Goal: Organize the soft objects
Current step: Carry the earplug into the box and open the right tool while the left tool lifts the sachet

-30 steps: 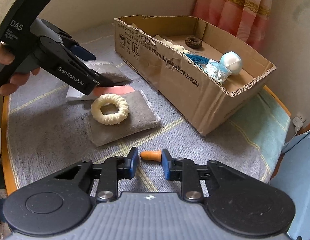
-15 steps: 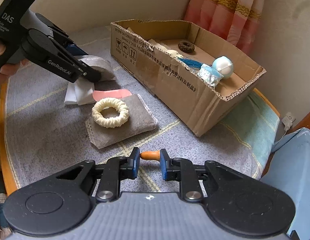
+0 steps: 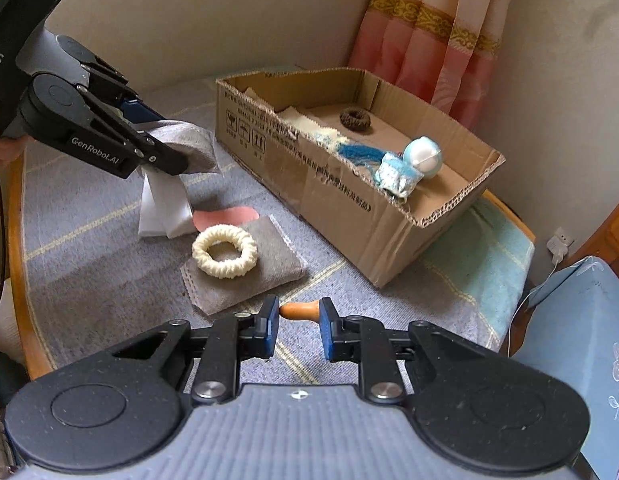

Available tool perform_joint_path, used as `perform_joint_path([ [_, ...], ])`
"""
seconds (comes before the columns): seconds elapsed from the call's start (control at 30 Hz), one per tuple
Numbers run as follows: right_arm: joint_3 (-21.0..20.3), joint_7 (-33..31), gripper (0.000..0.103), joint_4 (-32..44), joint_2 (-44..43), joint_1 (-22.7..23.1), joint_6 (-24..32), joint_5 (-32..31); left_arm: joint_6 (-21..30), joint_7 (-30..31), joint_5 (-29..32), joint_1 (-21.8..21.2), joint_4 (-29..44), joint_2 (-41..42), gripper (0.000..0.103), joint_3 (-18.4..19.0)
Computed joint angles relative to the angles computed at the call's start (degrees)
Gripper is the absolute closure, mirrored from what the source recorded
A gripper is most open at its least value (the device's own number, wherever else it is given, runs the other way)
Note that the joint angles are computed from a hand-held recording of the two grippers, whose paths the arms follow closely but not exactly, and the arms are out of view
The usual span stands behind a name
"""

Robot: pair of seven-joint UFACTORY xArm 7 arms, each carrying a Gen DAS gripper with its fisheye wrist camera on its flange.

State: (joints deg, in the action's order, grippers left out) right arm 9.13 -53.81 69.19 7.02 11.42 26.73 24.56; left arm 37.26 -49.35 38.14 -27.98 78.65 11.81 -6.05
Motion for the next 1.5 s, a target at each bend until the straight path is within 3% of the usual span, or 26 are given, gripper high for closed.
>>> perform_joint_path([
  [0.53, -0.3, 1.0, 0.078, -0.2, -2.9, 1.4, -2.1, -0.2, -2.4, -0.4, 2.6, 1.7, -2.5, -4.6, 0.065, -0.9],
  [0.83, 0.1, 2.8, 0.078, 3.8, -1.3, 2.3, -3.4, -1.9, -2.3, -0.9, 4.5, 3.4, -3.9, -6.7, 0.065, -1.5],
  [1.17, 1.7, 7.2, 0.078, 17.6, 8.4, 2.5, -3.7, -5.7, -3.3, -1.6, 4.4, 5.3, -5.9, -8.0, 0.065, -2.1],
  [1.5, 1.3, 17.2, 0.078, 35.7, 22.3, 4.8, 2.9, -13.4, -4.1, -0.1, 4.3, 5.9, -3.5, -6.0, 0.065, -1.3],
])
